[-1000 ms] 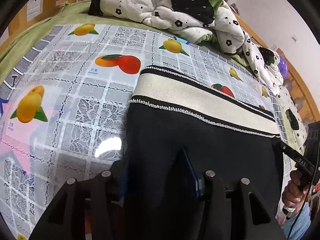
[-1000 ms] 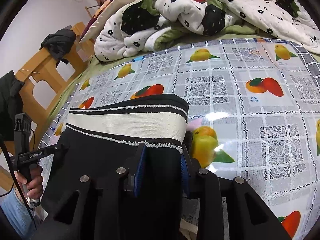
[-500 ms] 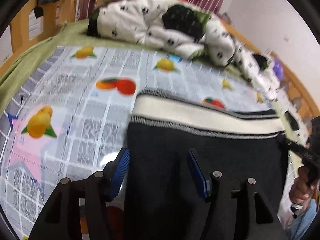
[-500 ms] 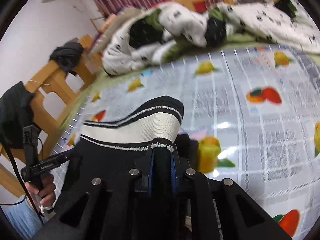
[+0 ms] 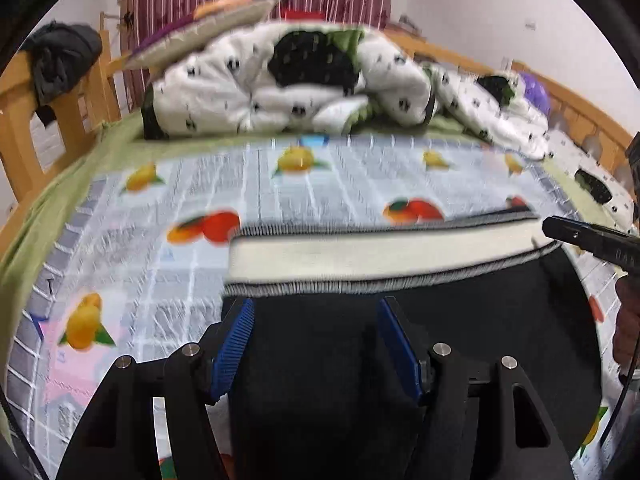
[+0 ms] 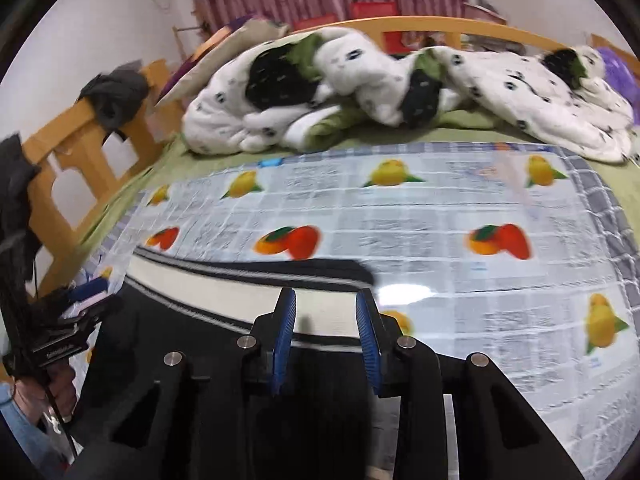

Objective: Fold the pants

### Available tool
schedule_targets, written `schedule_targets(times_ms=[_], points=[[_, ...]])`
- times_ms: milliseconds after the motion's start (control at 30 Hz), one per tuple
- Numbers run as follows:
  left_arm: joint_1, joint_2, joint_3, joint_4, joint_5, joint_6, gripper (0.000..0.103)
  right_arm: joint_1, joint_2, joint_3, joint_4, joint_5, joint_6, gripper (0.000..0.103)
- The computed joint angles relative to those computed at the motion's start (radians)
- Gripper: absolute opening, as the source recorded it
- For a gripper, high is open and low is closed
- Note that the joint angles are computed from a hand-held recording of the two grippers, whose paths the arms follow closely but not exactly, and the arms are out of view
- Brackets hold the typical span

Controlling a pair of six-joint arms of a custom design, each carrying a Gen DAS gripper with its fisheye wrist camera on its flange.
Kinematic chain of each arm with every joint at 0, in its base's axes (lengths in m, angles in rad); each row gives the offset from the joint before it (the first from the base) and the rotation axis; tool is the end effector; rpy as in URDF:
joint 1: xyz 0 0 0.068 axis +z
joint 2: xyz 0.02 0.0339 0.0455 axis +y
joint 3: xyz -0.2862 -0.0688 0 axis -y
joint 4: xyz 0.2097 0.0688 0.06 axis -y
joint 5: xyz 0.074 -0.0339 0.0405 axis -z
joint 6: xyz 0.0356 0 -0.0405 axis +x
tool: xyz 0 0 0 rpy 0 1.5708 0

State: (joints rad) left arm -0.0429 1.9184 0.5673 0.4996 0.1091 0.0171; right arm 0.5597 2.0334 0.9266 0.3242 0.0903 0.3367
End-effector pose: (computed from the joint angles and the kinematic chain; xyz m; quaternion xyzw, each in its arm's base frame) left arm 0.2934 -0.0165 0.1087 0.0472 0.9336 -0.0556 0.3507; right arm 0.3177 0.1952 0.1318 -0.0854 0.9186 0.1287 0.3638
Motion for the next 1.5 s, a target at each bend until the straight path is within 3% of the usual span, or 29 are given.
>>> schedule_targets(times_ms=[33,100,133,200,367,500,700,1033,1200,1500], points=[[-0.002,0.026,0.005,-0.007,0.011,0.012,0.074,0.019,0.029,0.023,-0.008,0.023,-0.015,0.032],[-0.038,0.077,-0.003,0.031,-0.07,0.028,0.076,0.051,0.112,0.078,-0.023,0.086,-0.054,0.032],[-0.05,0.077,-0.012,0.049,-0.087,0.025,0.077,0.062,0.13,0.054,0.046,0.116,-0.059,0.033],[-0.07,0.07,-0.021,0.055,-0.119,0.029,0.077,0.063,0.136,0.068,0.038,0.117,-0.042,0.033],[-0.061,0.047,-0.037,0.06,-0.091,-0.009,0.077,0.073,0.121,0.068,0.016,0.133,-0.042,0.034],[-0.002,0.035,-0.036,0.059,0.03,-0.017,0.076,0.087,0.084,0.081,-0.049,0.142,-0.057,0.037],[-0.027,0.083,-0.012,0.037,-0.035,0.005,0.08,0.094,0.125,0.055,0.034,0.166,-0.036,0.041],[-0.02,0.077,-0.016,0.01,-0.031,-0.002,0.085,0.089,0.091,0.054,-0.038,0.138,-0.01,0.042],[0.002,0.064,-0.013,-0.044,-0.011,-0.04,0.085,0.121,0.072,0.049,-0.101,0.182,0.008,0.042],[0.011,0.025,-0.029,-0.045,-0.024,-0.067,0.083,0.127,0.021,0.035,-0.123,0.185,0.057,0.042]])
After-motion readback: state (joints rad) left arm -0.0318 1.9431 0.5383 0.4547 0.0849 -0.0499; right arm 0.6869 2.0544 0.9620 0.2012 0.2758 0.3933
